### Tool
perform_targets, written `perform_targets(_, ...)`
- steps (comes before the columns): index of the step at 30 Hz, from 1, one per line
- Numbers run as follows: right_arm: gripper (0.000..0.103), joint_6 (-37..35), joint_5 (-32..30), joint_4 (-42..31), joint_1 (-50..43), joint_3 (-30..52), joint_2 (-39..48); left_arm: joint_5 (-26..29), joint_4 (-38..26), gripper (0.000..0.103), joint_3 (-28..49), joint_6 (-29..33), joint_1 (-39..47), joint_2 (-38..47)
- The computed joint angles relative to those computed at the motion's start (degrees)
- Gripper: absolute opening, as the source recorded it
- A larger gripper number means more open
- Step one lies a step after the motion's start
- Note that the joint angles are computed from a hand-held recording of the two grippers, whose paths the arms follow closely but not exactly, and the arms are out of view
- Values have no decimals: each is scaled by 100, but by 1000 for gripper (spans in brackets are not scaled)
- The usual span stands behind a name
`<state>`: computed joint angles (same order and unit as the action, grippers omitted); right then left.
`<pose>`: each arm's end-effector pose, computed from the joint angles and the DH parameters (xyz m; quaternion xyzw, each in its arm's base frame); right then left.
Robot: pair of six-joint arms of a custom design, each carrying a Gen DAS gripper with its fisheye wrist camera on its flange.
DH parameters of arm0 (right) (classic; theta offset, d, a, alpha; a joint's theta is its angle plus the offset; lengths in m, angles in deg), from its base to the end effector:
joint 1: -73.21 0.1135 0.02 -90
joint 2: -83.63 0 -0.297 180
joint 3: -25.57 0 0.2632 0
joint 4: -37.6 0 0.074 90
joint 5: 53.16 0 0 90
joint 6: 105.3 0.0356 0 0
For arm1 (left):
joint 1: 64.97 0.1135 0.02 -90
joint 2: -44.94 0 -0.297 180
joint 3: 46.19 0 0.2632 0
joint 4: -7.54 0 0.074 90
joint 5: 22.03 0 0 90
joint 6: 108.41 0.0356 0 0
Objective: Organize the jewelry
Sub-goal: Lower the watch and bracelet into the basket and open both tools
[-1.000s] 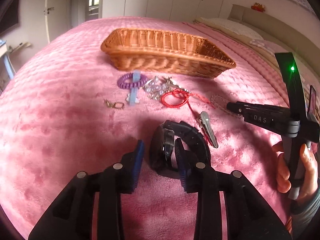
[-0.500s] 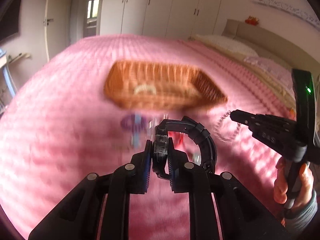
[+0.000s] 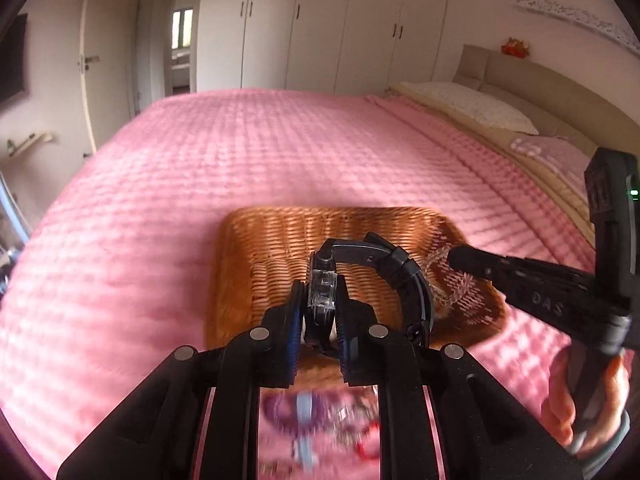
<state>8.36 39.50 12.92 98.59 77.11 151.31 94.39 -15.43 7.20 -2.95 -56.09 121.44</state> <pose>0.2202 0.1026 0.2435 -0.0040 0.9091 0.1534 0.3873 0.2654 0.0254 0.2227 0.1371 0.8965 -0.1304 0.4006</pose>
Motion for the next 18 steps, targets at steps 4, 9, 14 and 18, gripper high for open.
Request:
perform_targets(4,6,-71,-135,360,-76,56,678,-297,572,13,131,-271,-348,880)
perform_targets(9,7,-123,225,515,-117,25,1024,-523,912,15,165,-286,-523,1393)
perform_targets(14,10,-170,374,520,-227,-116,922,-239,994,34,-46,-150,-329,1144)
perform_targets(18,19,-163,775,246,87,-262,318,482,602,43,-256,140,265,292)
